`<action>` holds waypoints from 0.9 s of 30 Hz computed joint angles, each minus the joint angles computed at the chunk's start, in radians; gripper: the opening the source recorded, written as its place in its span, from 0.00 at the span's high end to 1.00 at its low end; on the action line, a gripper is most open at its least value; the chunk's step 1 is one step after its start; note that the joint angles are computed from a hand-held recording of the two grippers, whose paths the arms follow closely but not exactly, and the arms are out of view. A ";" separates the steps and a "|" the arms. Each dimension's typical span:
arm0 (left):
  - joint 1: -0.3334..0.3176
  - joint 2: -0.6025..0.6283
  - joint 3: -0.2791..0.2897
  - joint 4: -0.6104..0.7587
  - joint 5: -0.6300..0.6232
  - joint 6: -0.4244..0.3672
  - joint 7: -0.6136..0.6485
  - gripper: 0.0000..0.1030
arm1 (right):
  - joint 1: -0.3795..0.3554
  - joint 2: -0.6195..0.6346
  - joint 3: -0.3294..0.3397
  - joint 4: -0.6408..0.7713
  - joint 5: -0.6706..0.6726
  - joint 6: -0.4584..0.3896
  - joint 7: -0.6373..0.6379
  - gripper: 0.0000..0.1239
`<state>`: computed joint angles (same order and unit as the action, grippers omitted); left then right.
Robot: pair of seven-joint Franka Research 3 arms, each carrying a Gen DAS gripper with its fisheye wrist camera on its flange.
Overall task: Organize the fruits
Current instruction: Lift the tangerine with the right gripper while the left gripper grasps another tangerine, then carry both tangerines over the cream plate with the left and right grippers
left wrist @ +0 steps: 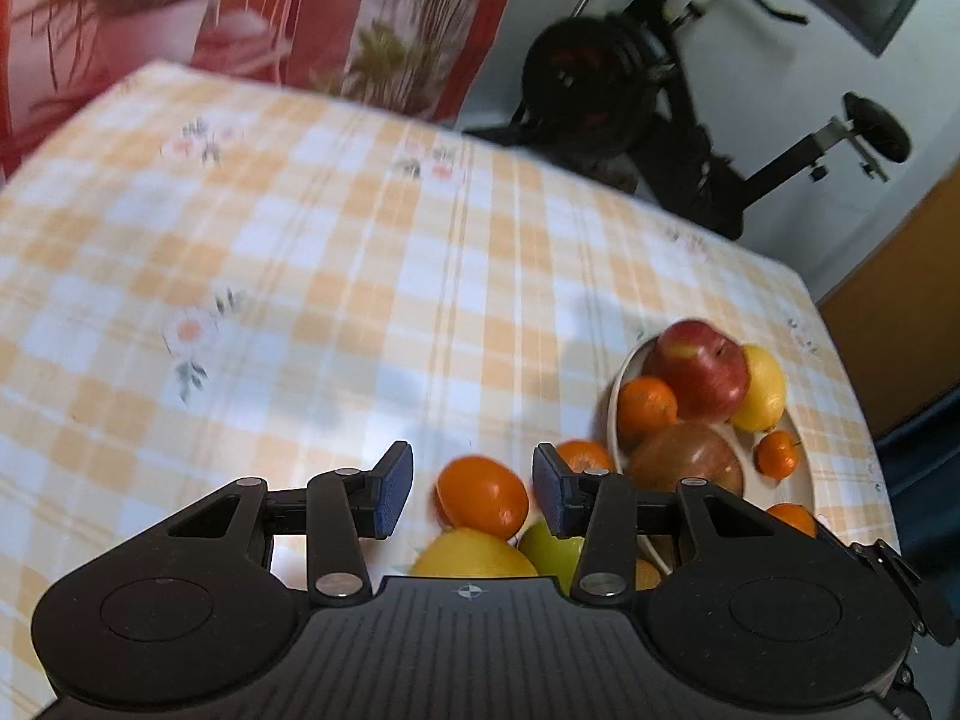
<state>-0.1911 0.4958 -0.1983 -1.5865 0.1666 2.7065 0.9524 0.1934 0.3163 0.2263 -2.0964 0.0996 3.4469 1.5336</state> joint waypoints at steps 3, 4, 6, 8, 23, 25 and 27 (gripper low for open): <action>-0.005 0.023 0.000 0.034 -0.005 -0.039 -0.006 0.55 | -0.016 0.008 0.011 -0.003 -0.008 0.006 0.013 0.68; -0.003 0.039 -0.001 0.058 -0.008 -0.055 -0.002 0.55 | -0.025 0.009 0.019 -0.005 -0.015 0.008 0.020 0.68; -0.006 0.051 0.000 0.077 -0.009 -0.075 -0.002 0.55 | -0.039 0.012 0.029 -0.008 -0.028 0.012 0.032 0.68; -0.009 0.065 0.001 0.100 -0.009 -0.097 -0.002 0.55 | -0.052 0.017 0.039 -0.006 -0.041 0.012 0.047 0.68; -0.022 0.096 0.008 0.124 -0.009 -0.087 -0.010 0.61 | -0.038 0.027 0.012 -0.012 -0.041 0.025 0.076 0.68; -0.029 0.084 0.017 0.111 0.008 -0.065 -0.023 0.61 | -0.030 0.026 0.003 -0.015 -0.034 0.032 0.074 0.68; -0.037 0.072 0.027 0.101 0.029 -0.044 -0.036 0.61 | -0.016 0.025 -0.011 -0.020 -0.022 0.045 0.068 0.68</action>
<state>-0.2279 0.5680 -0.1713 -1.4857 0.1960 2.6626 0.9165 0.1776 0.3410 0.2151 -2.1165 0.0778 3.4921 1.6015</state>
